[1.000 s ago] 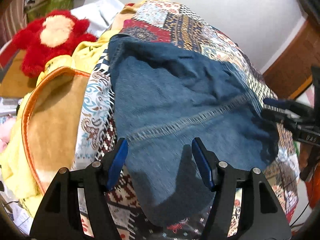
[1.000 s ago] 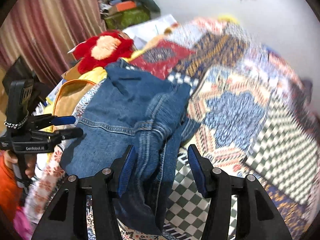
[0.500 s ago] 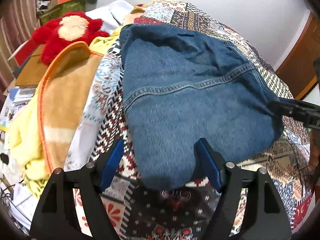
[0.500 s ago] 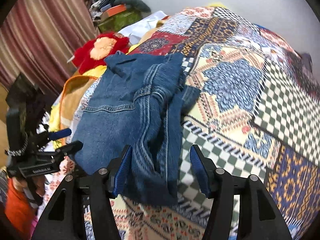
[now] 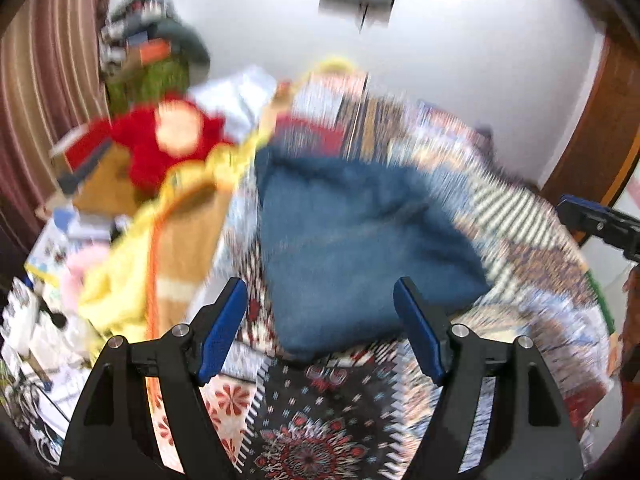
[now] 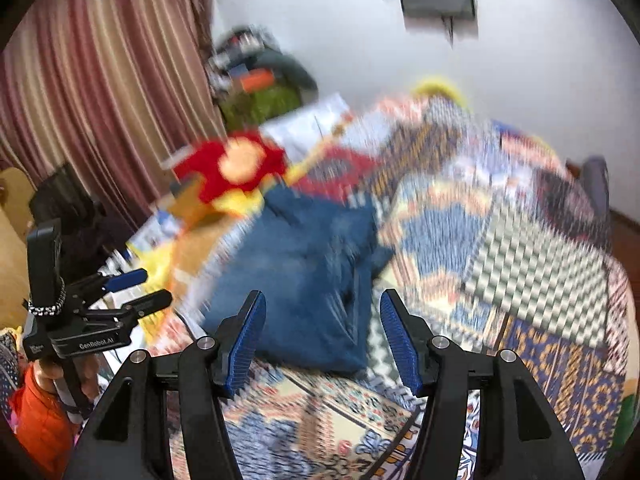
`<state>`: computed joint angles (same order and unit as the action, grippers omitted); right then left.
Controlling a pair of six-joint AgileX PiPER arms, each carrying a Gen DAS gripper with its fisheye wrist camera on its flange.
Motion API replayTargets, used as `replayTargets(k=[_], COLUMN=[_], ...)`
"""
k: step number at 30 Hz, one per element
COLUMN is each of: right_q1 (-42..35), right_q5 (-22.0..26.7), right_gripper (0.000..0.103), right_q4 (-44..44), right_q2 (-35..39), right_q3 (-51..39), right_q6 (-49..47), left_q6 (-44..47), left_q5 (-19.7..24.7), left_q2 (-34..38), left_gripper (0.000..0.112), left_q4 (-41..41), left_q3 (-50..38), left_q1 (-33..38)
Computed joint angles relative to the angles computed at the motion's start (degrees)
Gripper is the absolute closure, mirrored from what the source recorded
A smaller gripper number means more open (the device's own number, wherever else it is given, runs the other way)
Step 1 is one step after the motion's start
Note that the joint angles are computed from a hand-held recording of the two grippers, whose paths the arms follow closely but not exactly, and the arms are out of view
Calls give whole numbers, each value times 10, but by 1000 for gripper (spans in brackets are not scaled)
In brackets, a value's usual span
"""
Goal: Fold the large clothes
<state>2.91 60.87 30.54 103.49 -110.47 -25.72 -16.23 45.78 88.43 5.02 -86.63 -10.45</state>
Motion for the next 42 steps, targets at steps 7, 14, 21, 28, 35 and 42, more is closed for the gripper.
replayTargets(k=[7, 14, 21, 28, 35, 42], right_q1=[-7, 6, 73, 98, 128, 121], right_q5=[-87, -164, -237, -275, -278, -272], right_gripper=[47, 47, 47, 0, 0, 0], right_q4=[97, 138, 31, -57, -135, -134], right_q2=[-159, -289, -370, -411, -409, -405], right_q3=[98, 188, 262, 313, 313, 312], right_q6=[-69, -101, -23, 75, 139, 137], left_q6=[-109, -289, -412, -464, -463, -457], left_q5=[-27, -5, 64, 104, 113, 111], left_q2=[-110, -186, -219, -239, -233, -221], left_gripper=[37, 37, 32, 10, 10, 10], left_q4=[145, 384, 535, 589, 576, 565], left_q3=[-23, -3, 28, 56, 56, 49], left_q1=[-91, -243, -363, -407, -414, -405])
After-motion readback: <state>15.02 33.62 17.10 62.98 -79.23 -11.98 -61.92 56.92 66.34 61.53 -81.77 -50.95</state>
